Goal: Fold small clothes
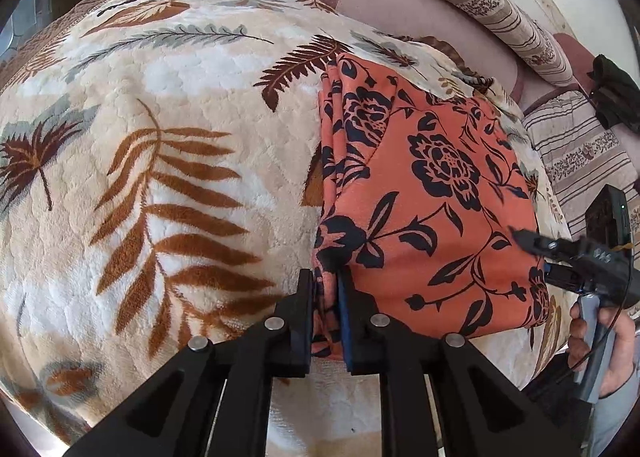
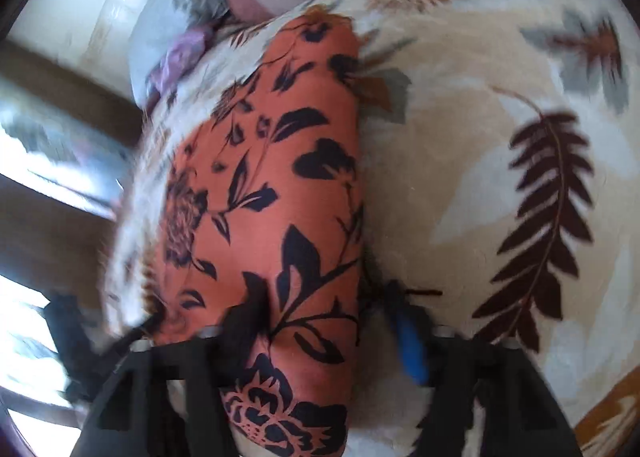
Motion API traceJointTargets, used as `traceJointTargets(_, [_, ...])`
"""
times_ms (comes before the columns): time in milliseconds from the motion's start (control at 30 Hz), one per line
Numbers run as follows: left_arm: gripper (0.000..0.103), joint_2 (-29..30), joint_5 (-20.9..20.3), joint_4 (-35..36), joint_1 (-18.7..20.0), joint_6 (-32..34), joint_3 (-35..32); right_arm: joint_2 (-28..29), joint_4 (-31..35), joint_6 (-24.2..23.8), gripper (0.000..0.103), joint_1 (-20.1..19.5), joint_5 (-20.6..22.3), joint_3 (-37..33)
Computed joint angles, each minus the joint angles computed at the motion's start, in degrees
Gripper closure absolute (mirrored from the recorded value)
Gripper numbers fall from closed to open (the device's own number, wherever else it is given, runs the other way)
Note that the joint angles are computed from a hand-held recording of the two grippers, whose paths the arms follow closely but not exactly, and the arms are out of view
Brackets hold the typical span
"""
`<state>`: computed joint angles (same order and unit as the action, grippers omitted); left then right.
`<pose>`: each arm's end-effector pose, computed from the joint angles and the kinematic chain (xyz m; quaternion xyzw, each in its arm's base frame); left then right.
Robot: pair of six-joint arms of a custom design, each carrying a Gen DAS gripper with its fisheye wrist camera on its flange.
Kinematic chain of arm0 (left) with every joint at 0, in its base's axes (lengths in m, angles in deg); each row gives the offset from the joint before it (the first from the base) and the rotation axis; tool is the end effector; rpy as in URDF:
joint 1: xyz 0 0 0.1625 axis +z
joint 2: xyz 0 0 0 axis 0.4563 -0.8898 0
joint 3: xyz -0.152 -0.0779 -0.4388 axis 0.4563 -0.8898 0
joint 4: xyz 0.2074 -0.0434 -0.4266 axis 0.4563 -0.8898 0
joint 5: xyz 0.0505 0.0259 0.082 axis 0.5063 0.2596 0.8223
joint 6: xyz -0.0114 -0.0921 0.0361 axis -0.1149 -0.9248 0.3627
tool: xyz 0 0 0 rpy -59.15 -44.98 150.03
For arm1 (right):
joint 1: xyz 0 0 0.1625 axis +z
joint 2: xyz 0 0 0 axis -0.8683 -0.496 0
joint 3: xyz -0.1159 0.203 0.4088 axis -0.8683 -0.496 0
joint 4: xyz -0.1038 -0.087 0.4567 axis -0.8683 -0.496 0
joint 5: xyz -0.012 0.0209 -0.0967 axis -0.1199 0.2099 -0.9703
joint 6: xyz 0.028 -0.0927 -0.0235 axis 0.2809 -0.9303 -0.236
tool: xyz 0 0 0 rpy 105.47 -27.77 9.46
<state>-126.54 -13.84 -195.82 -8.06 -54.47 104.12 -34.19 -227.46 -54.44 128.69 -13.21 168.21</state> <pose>-0.2518 -0.2909 -0.0019 0.0070 0.9401 -0.2567 0.2241 -0.0366 -0.4519 0.2667 0.0088 -0.9884 0.1383 0.0623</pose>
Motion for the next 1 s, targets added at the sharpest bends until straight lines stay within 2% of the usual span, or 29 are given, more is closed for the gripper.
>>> traceJointTargets(67, [0.085, 0.01, 0.02, -0.99, 0.01, -0.4, 0.4, -2.17, 4.35, 0.98, 0.027, -3.12, 8.23, -0.66])
traceJointTargets(133, [0.085, 0.15, 0.19, -1.0, -0.08, -0.55, 0.35, -2.92, 4.89, 2.44, 0.022, -5.74, 15.46, -1.05])
traceJointTargets(167, [0.085, 0.23, 0.29, -0.69, -0.11, -0.55, 0.19, -2.38, 4.1, 4.24, 0.022, -6.96, 18.2, -1.32])
traceJointTargets(200, [0.085, 0.26, 0.33, -0.37, -0.13, -0.56, 0.05, -0.93, 3.16, 6.93, 0.022, -7.43, 18.73, -2.03])
traceJointTargets(233, [0.085, 0.28, 0.36, -0.19, -0.11, -0.59, -0.05, 1.05, 3.21, 9.24, 0.023, -6.95, 16.85, -3.22])
traceJointTargets(267, [0.083, 0.23, 0.34, -0.22, -0.05, -0.59, -0.02, 3.85, 3.44, 9.38, 0.048, -5.86, 12.57, -4.36])
traceJointTargets(300, [0.081, 0.19, 0.4, -0.01, -0.02, -0.81, -0.03, 4.57, 1.26, 7.18, 0.059, -3.1, 6.82, -4.13])
traceJointTargets(367, [0.077, 0.03, 0.58, 0.22, -0.03, -1.37, 0.13, 4.75, -8.91, -3.16, 0.059, 5.22, -5.18, -0.99])
traceJointTargets(400, [0.074, 0.07, 0.77, 0.4, -0.03, -1.52, 0.12, 5.26, -13.23, -6.64, 0.057, 8.86, -11.18, 0.47])
traceJointTargets(433, [0.073, 0.07, 1.01, 0.68, -0.09, -1.64, 0.08, 5.7, -15.16, -8.96, 0.044, 11.18, -14.78, 1.18])
traceJointTargets(500, [0.071, 0.15, 1.39, 1.29, -0.41, -2.0, -0.04, 5.88, -11.81, -8.15, 0.015, 10.9, -15.55, 0.85])
traceJointTargets(600, [0.069, 0.23, 2.38, 3.69, -1.34, -2.78, -0.36, 2.41, -7.11, -2.31, 0.015, 7.01, -10.78, 1.51])
traceJointTargets(700, [0.068, 0.3, 3.08, 5.55, -1.98, -3.29, -0.66, -2.6, -5.09, -1.61, 0.015, 3.45, -4.88, 3.96])
traceJointTargets(733, [0.068, 0.31, 3.2, 5.89, -2.03, -3.25, -0.74, -3.49, -4.1, -2.18, 0.023, 2.91, -4.03, 4.56])
traceJointTargets(767, [0.066, 0.32, 3.28, 6.06, -2.05, -3.13, -0.82, -3.46, -3.44, -3.9, 0.037, 3.28, -5.58, 4.98])
traceJointTargets(800, [0.066, 0.3, 3.32, 6.16, -2.04, -3.07, -0.87, -3.24, -5.15, -6.46, 0.049, 4.35, -9.05, 6.17])
traceJointTargets(833, [0.065, 0.2, 3.41, 6.31, -1.97, -3.08, -0.86, -3.41, -7.2, -8.34, 0.05, 4.83, -10.58, 7.13])
traceJointTargets(900, [0.063, 0.11, 3.57, 6.21, -1.95, -3.17, -0.71, -3.23, -8.41, -7.21, 0.049, 6.71, -12.92, 7.37])
traceJointTargets(967, [0.061, 0.07, 3.7, 6.53, -2.16, -3.89, -0.65, -1.99, -9.49, -5.82, 0.043, 8.82, -15.13, 7.25])
traceJointTargets(1000, [0.059, -0.02, 3.75, 6.57, -2.21, -4.15, -0.58, -2.16, -9.42, -5.73, 0.036, 9.1, -15.08, 7.32])
